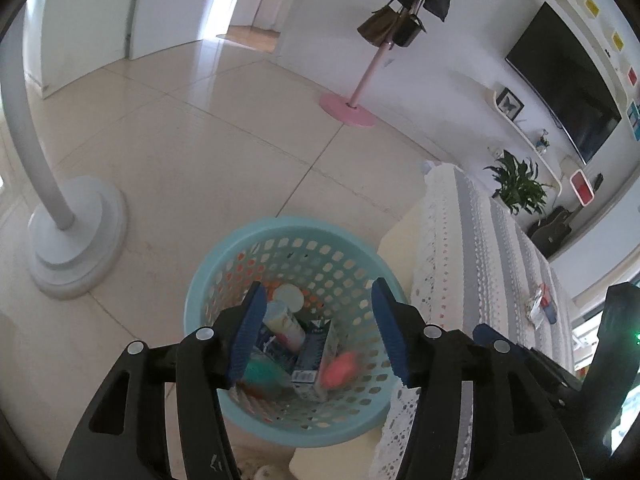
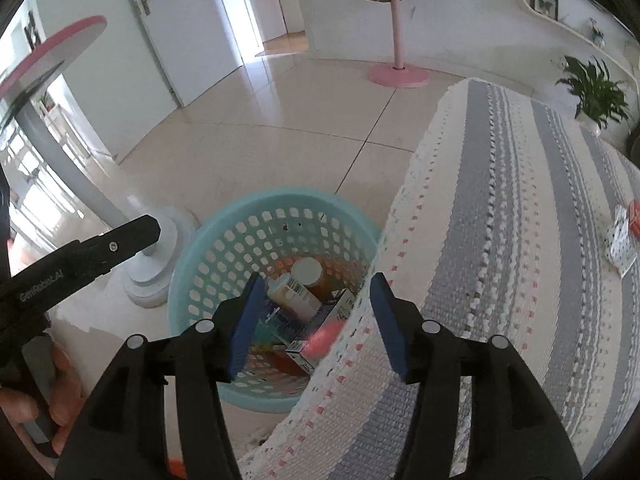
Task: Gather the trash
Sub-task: 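Grasp the white polka-dot paper bag with left tool while right tool reaches the card box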
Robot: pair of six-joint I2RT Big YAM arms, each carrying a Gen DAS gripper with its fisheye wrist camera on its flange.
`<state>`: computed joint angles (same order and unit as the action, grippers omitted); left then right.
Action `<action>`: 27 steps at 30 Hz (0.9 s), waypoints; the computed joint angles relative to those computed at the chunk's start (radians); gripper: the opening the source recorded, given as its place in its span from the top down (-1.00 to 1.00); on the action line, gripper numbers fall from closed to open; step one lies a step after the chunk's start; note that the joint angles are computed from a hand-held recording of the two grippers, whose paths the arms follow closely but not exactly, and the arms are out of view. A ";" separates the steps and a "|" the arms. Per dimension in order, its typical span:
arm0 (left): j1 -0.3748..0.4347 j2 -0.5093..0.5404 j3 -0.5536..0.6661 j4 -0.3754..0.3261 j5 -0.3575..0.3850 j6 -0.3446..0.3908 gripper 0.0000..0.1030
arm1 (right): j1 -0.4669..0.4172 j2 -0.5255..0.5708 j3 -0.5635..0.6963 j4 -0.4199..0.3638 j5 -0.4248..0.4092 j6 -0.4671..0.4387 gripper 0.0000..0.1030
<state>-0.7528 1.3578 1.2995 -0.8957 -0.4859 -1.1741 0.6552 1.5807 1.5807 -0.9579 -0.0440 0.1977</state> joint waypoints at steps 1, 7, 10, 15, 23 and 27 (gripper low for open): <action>-0.001 0.001 0.002 0.004 -0.001 0.004 -0.03 | -0.003 -0.005 -0.004 -0.001 0.003 0.002 0.00; -0.031 0.026 0.048 0.024 -0.040 0.061 0.00 | -0.024 -0.055 -0.030 0.001 0.024 -0.006 0.00; -0.056 0.050 0.090 0.045 -0.067 0.110 0.00 | -0.051 -0.079 -0.029 -0.003 0.023 -0.015 0.00; -0.093 0.109 0.167 0.104 -0.080 0.210 0.00 | -0.118 -0.151 -0.047 0.010 0.030 -0.043 0.00; -0.131 0.329 0.449 0.102 0.026 0.344 -0.05 | -0.342 -0.227 -0.079 0.026 0.042 -0.162 0.00; -0.124 0.491 0.654 0.078 0.102 0.396 -0.05 | -0.507 -0.210 -0.091 0.046 0.040 -0.225 -0.02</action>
